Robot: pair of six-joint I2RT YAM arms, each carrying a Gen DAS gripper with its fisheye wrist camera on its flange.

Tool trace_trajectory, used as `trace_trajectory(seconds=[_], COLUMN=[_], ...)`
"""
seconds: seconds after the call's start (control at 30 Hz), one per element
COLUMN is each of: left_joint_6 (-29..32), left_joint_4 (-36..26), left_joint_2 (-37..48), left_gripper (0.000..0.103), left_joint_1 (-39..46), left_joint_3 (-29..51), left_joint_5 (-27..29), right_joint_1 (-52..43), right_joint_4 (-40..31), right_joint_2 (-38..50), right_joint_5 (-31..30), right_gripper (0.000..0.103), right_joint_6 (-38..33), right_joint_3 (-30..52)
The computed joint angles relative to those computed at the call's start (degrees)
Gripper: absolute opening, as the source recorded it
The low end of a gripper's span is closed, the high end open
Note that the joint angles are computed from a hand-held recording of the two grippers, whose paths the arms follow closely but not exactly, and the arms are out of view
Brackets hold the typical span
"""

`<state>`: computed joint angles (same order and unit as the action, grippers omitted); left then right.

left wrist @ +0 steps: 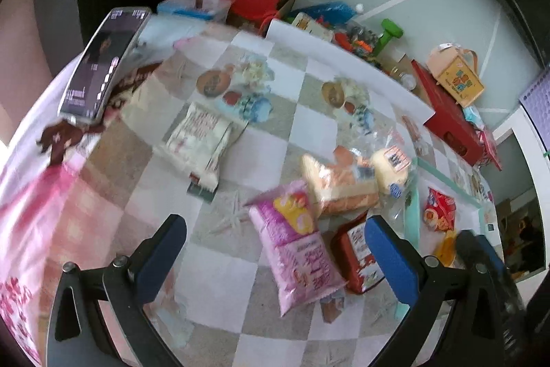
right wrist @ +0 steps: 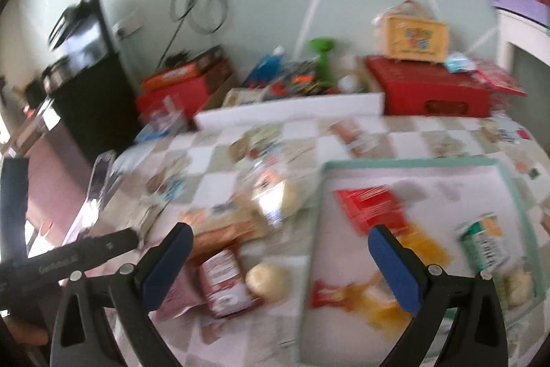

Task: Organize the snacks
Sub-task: 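Move both tools back over the remaining snack pile, then grasp the pink roll pack with the left tool while the right tool grasps the red milk biscuit pack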

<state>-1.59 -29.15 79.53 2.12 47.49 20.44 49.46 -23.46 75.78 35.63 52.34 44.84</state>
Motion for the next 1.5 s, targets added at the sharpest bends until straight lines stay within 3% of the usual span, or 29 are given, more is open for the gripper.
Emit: trace_trajectory(seconds=[0.17, 0.33, 0.4, 0.63, 0.93, 1.1, 1.5], left_joint_6=[0.2, -0.1, -0.3, 0.4, 2.4, 3.5, 3.7], left_joint_4=[-1.2, -2.5, -3.1, -4.3, -5.7, -6.2, -6.3], left_joint_2=[2.3, 6.3, 8.5, 12.8, 14.3, 14.4, 14.2], left_gripper=[0.103, 0.103, 0.103, 0.103, 0.103, 0.103, 0.103], left_joint_1=[0.6, 0.0, -0.7, -5.2, -5.6, -2.6, 1.0], left_joint_3=[-0.1, 2.0, 3.4, 6.1, 6.6, 6.5, 6.5], left_joint_5=[-1.7, -1.7, -1.3, -0.8, -3.3, -4.0, -4.6], right_joint_1=[0.5, 1.0, 2.0, 0.8, 0.1, 2.3, -0.7], right_joint_4=[4.0, 6.1, 5.9, 8.6, 10.5, 8.7, 8.6], right_joint_2=[8.6, 14.6, 16.0, 16.3, 16.7, 19.2, 18.1], right_joint_5=[-5.2, -8.5, -7.0, -10.6, -14.3, -12.7, -14.1], right_gripper=[0.102, 0.085, 0.078, 0.068, 0.068, 0.068, 0.067], right_joint_6=[-3.5, -5.6, -6.6, -7.5, -9.3, -11.4, -7.6], right_joint_3=[2.6, 4.4, 5.2, 3.9, 3.5, 6.2, 4.2])
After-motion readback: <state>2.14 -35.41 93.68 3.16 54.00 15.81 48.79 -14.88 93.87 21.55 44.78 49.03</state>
